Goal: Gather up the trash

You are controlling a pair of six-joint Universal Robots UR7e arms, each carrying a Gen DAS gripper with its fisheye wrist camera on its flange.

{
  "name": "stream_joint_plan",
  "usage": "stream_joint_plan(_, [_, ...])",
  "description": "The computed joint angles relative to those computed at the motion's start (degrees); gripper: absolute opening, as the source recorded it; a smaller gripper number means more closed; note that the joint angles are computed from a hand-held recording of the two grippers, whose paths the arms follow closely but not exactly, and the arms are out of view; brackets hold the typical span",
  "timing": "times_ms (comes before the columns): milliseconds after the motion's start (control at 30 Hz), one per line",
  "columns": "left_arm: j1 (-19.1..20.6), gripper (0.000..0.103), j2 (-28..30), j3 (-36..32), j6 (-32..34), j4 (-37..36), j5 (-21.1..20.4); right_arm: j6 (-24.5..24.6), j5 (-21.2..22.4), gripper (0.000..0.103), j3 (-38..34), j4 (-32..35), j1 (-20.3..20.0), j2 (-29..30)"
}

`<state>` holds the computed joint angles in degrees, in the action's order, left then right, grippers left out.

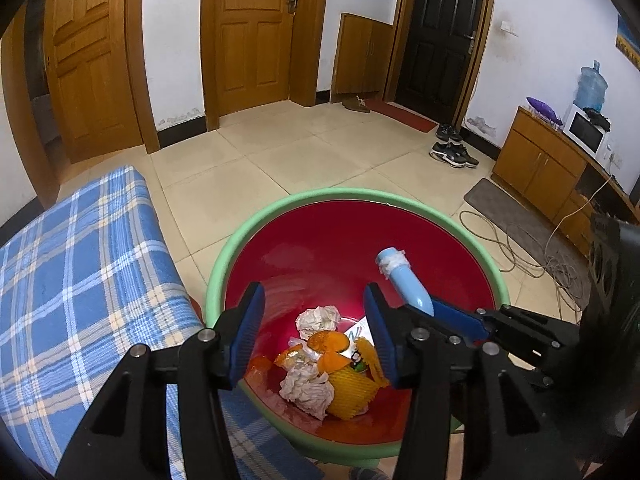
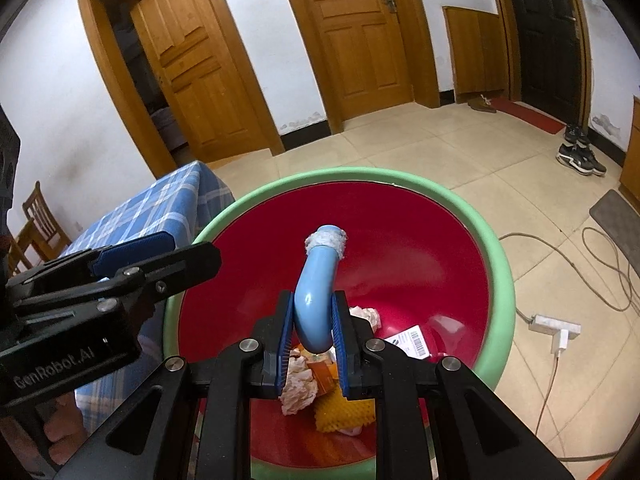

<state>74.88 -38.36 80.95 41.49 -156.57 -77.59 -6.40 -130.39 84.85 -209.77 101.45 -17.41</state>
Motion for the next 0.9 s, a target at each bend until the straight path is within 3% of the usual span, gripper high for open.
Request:
stream_joint_plan(367, [-0.1,0.051,-0.5,0.4,-0.3,1.0,-0.3,-0.1,0.0,0.020,-0.4,1.1,0.0,0.1])
stream_joint_plan(467, [0.0,0.051,-0.5,0.4,-0.3,1.0,-0.2,-0.1,-0.3,0.028,-0.7,0.8,0.0,0.3])
stream_joint_plan(600, [-0.1,0.052,-0.5,0.4,-0.3,0.9,0.2,-1.4,1.1,0.057,-0.8,-1.5,0.1,0.6])
stream_joint_plan(667, [-0.1,0.060,-0.5,0.5,-0.3,0.6,0.3,-1.7,1.4,0.059,-0.7,-2.2,0.2,0.6])
stream_joint_plan(833, [-0.3,0.065,-1.0,0.8,-0.2,0.6,-0.4,-1.6,0.9,0.060,-1.0,-1.6,0.3,0.7])
stream_joint_plan(900, [-0.3,0.075,-1.2,0.8,-0.3,0.3,-0.6,-1.4,0.6,0.061,-1.2,-1.4,0.4,0.7])
